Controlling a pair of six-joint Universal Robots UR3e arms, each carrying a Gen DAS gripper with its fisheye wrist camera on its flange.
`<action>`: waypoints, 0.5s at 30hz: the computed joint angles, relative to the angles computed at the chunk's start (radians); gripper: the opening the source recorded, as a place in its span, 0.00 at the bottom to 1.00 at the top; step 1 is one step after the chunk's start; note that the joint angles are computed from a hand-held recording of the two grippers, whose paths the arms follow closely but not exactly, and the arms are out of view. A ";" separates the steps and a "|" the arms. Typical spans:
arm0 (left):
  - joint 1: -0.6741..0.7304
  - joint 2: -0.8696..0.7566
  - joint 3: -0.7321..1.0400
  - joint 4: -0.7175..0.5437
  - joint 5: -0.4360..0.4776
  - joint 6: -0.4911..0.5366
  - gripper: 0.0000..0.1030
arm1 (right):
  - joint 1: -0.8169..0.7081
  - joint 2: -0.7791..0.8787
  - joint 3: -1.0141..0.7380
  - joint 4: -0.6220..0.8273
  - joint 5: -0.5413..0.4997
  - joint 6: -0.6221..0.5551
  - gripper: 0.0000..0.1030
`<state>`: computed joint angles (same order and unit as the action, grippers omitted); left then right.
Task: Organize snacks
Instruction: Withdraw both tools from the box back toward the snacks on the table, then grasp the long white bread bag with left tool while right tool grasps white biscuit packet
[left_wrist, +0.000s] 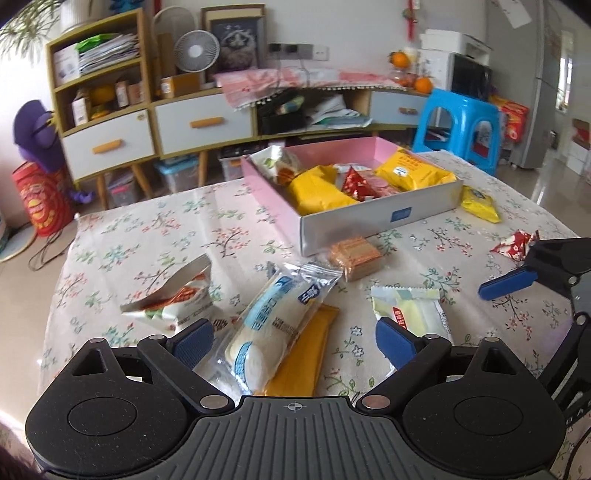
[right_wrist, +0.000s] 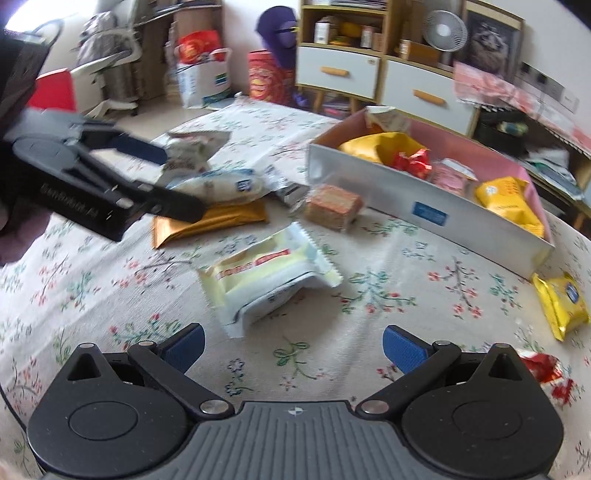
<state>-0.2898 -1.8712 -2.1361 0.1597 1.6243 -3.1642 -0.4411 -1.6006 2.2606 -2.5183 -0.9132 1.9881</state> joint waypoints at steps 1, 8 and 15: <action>0.003 -0.010 0.009 0.002 -0.008 0.009 0.92 | 0.008 0.006 -0.004 0.004 -0.003 -0.002 0.90; 0.005 -0.077 0.096 -0.066 -0.006 0.035 0.72 | 0.050 0.066 -0.024 -0.069 -0.003 0.053 0.90; -0.004 -0.132 0.157 -0.096 0.039 0.032 0.61 | 0.086 0.143 -0.054 -0.163 0.005 0.123 0.90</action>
<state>-0.2935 -2.0030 -1.9792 0.0641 1.6636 -3.1326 -0.3553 -1.4579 2.2066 -2.6810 -0.9082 2.1108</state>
